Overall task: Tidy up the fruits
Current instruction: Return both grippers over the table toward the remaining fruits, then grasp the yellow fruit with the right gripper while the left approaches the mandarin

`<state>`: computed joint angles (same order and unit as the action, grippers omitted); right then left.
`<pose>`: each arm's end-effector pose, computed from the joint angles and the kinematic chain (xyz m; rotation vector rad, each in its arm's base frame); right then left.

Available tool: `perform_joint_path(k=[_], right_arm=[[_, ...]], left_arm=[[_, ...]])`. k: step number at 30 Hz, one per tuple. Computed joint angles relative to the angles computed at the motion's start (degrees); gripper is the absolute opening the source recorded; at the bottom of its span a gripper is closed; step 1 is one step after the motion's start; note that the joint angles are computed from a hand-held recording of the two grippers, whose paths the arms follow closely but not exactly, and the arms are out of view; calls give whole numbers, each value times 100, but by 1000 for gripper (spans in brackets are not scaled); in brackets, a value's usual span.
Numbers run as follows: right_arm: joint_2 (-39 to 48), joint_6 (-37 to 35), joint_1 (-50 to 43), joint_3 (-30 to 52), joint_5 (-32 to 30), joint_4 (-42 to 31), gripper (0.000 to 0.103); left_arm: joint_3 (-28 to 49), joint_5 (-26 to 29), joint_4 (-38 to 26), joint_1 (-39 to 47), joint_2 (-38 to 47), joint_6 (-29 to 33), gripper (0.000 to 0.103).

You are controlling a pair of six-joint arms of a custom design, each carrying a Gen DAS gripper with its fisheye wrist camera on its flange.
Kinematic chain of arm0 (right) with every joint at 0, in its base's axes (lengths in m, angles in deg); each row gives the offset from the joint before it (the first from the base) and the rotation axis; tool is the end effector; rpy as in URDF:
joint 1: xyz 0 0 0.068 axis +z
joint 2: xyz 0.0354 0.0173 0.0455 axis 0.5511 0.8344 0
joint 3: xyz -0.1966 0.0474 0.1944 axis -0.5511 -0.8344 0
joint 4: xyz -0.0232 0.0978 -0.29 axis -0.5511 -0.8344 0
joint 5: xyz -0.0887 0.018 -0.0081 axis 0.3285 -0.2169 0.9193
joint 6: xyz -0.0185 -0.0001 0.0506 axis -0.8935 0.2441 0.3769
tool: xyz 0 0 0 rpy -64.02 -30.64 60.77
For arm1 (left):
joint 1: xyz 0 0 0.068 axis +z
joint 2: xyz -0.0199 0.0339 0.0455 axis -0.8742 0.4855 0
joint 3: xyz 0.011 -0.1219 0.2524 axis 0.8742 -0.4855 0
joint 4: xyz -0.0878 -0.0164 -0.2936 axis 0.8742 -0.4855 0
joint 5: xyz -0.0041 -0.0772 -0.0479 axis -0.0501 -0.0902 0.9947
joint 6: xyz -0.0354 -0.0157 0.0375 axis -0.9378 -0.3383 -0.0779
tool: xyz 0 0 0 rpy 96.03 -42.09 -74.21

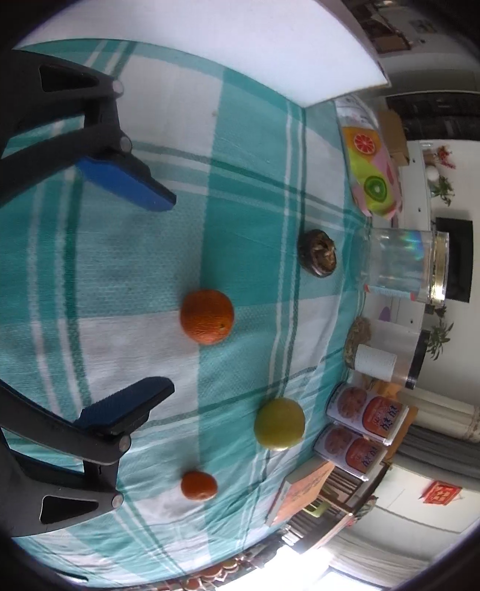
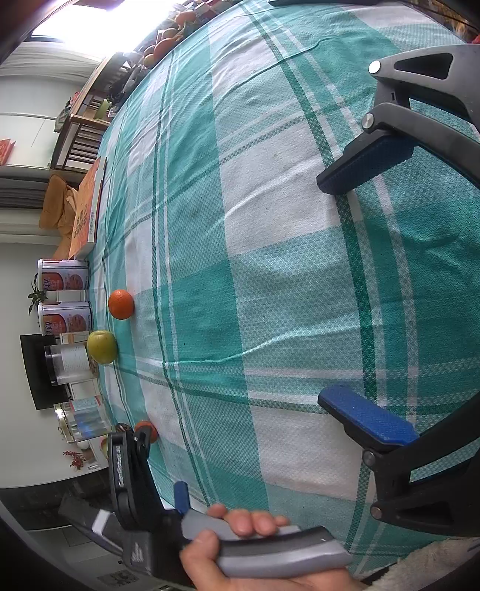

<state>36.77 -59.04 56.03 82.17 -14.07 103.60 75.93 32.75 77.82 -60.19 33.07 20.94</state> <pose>0.1882 0.0766 0.0385 -0.3743 2.4922 0.1336 0.2959 0.0090 0.0386 -0.5685 2.4234 0.0171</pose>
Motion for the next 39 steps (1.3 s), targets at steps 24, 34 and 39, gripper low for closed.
perform_joint_path(k=[24, 34, 39], right_arm=[[48, -35, 25, 45, -5, -6, 103], [533, -647, -684, 1745, -1164, -1172, 103], [2174, -1149, 63, 4408, -590, -1940, 103]], left_arm=[[-2725, -1532, -1087, -1723, -3130, -465, 97], [-2837, -1190, -715, -1450, -3040, -450, 100], [-2851, -1108, -621, -1377, -2991, -411, 101]])
